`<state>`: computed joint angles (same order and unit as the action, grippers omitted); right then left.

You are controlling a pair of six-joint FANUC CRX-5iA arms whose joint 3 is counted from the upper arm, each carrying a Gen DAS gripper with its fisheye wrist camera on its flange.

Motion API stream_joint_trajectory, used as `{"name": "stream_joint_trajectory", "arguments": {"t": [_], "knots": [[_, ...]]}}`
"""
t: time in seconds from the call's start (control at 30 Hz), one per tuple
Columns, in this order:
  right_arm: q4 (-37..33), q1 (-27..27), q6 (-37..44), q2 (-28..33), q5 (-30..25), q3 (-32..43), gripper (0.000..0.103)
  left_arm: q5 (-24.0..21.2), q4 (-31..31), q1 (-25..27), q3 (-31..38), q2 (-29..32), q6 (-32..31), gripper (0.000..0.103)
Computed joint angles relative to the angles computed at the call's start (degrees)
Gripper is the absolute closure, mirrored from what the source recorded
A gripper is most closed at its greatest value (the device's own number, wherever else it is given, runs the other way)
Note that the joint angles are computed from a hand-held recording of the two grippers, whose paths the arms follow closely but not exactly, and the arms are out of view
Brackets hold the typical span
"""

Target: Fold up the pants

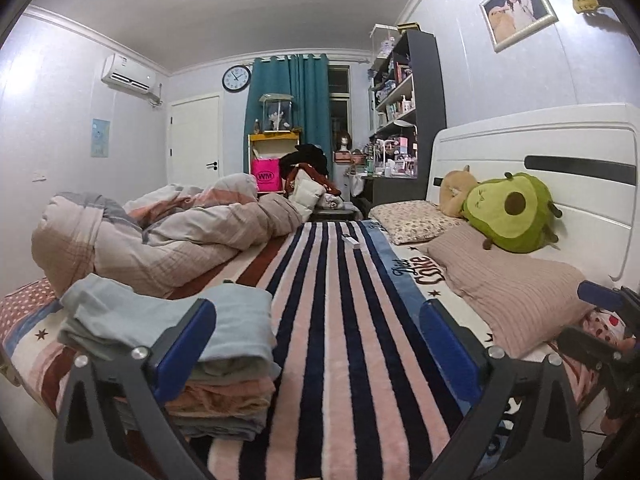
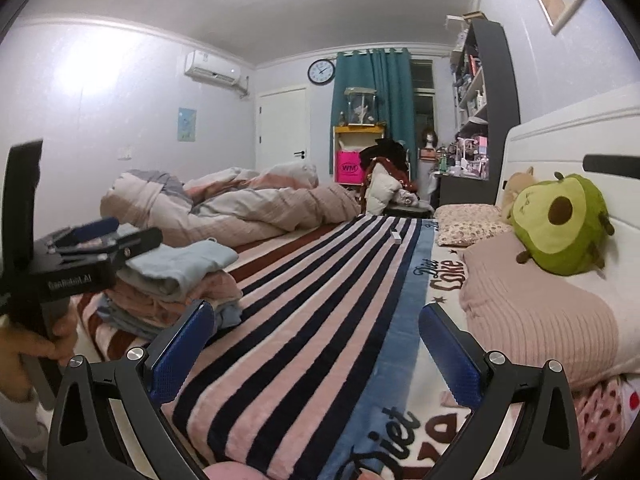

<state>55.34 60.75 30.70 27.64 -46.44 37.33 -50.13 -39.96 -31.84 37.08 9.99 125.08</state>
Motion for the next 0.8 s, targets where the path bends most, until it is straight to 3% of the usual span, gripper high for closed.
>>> {"name": "stream_joint_trajectory", "arguments": {"t": [0.8], "knots": [[1.45, 0.25, -2.44, -1.27, -2.53, -1.79, 0.001, -1.37, 0.00, -1.12, 0.40, 0.53, -0.67, 0.002]]}}
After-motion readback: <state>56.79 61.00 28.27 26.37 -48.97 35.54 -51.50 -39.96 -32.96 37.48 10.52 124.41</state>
